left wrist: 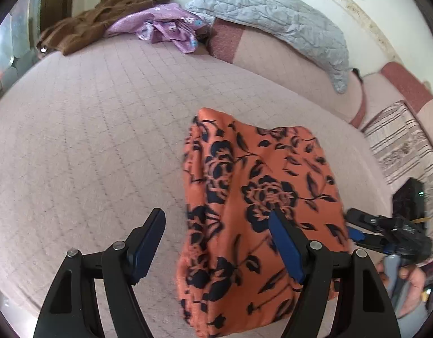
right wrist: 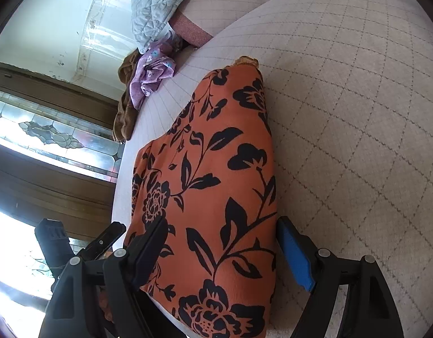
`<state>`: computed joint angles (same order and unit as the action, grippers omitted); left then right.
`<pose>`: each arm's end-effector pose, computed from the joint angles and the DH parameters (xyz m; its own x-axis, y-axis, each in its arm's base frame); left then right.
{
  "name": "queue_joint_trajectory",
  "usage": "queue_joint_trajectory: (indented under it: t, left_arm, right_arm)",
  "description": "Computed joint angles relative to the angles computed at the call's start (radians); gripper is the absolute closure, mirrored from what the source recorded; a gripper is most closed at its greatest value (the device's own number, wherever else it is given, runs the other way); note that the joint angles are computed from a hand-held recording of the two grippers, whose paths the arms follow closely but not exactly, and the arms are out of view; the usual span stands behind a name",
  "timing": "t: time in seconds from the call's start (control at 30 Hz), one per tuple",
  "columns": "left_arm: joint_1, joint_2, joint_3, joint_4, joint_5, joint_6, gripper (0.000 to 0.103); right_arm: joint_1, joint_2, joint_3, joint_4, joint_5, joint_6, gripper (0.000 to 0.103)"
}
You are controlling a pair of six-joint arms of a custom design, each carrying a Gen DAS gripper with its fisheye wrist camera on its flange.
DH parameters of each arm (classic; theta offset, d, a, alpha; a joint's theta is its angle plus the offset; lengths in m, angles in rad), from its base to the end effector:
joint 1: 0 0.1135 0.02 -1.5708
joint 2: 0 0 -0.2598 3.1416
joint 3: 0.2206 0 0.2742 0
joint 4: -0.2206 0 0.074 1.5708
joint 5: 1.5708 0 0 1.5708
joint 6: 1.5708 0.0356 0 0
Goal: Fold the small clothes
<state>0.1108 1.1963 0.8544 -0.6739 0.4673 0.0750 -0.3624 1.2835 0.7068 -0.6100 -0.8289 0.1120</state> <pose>0.2531 0.0120 0.2322 -0.8320 -0.0252 -0.5542 0.2001 0.9180 -0.3423 0.2338 -0.0606 0.1761 -0.8636 0.4082 -0.2960 0.0783 0.6884 0.7211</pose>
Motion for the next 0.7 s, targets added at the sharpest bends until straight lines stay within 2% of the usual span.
queue_joint_trajectory:
  t: [0.07, 0.1, 0.2, 0.23, 0.27, 0.3, 0.33, 0.37, 0.4, 0.47, 0.6, 0.7]
  left_arm:
    - [0.041, 0.034, 0.008, -0.005, 0.115, 0.013, 0.027]
    - [0.05, 0.05, 0.006, 0.004, 0.139, 0.011, 0.027]
    - [0.043, 0.182, 0.019, 0.007, 0.132, 0.0, 0.028]
    - [0.034, 0.214, 0.02, 0.004, 0.13, -0.001, 0.031]
    - [0.025, 0.224, 0.001, 0.026, 0.139, 0.001, 0.042]
    - [0.015, 0.201, -0.028, 0.064, 0.125, -0.003, 0.047]
    - [0.003, 0.192, -0.033, 0.066, 0.114, -0.003, 0.061]
    - [0.003, 0.192, -0.03, 0.06, 0.123, -0.011, 0.069]
    - [0.001, 0.183, -0.029, 0.059, 0.126, -0.028, 0.071]
    - [-0.029, 0.131, -0.033, 0.06, 0.094, -0.052, 0.074]
    - [-0.107, 0.034, -0.007, 0.078, 0.102, -0.14, 0.075]
    - [-0.22, 0.024, 0.057, 0.129, 0.063, -0.226, 0.075]
  right_arm:
    - [-0.002, 0.009, 0.002, 0.008, -0.005, 0.003, 0.021]
    - [0.0, 0.012, 0.002, 0.015, -0.005, 0.008, 0.021]
    - [0.02, 0.035, -0.002, 0.063, -0.002, 0.044, 0.02]
    - [0.034, 0.053, -0.001, 0.081, 0.0, 0.055, 0.02]
    - [0.053, 0.079, 0.006, 0.086, 0.004, 0.054, 0.02]
    - [0.091, 0.112, 0.025, 0.074, 0.029, 0.031, 0.023]
    - [0.122, 0.101, 0.027, 0.079, 0.075, 0.019, 0.027]
    - [0.177, 0.078, 0.04, 0.058, 0.158, -0.012, 0.043]
    - [0.198, 0.071, 0.053, 0.038, 0.186, -0.027, 0.056]
    - [0.213, 0.045, 0.076, 0.007, 0.218, -0.051, 0.061]
    - [0.221, -0.055, 0.132, -0.067, 0.275, -0.121, 0.063]
    - [0.122, -0.093, 0.207, -0.131, 0.229, -0.175, 0.063]
